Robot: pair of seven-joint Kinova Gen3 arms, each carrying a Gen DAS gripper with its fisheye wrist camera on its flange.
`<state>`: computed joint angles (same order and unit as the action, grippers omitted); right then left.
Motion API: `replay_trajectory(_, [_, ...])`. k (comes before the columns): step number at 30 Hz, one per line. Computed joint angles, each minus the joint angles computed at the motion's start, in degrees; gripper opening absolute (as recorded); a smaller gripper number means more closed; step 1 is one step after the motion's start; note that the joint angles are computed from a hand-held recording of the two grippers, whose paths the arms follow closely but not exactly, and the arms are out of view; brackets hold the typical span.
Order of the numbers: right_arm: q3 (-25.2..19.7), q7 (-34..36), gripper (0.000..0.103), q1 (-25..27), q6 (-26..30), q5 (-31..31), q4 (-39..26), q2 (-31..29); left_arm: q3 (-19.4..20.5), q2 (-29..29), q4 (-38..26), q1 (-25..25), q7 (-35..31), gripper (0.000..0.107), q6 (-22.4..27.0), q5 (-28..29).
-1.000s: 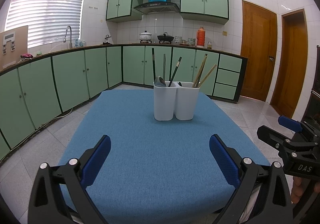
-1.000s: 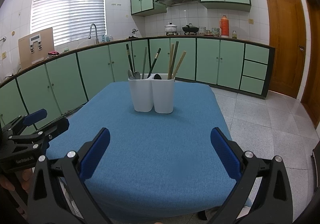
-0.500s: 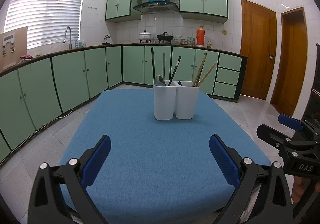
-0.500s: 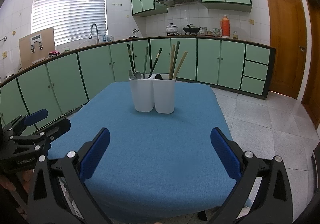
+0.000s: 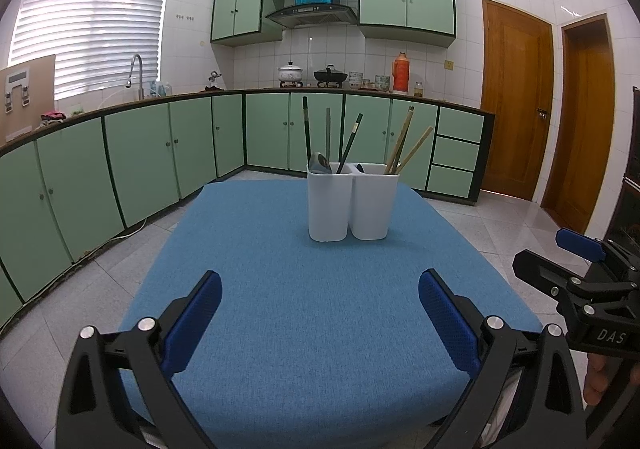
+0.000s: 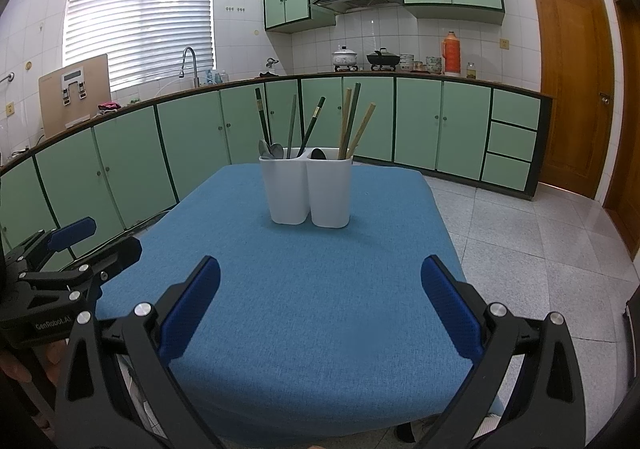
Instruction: Organize utensils
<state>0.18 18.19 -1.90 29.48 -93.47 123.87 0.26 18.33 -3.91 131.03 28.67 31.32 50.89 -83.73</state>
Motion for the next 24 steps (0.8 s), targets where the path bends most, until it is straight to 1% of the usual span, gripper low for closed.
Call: replay_trajectory(24, [0.0, 0.2, 0.098, -0.1, -0.2, -0.2, 0.1, 0.0, 0.1, -0.2, -0.3, 0.1, -0.8, 0.097, 0.5, 0.6])
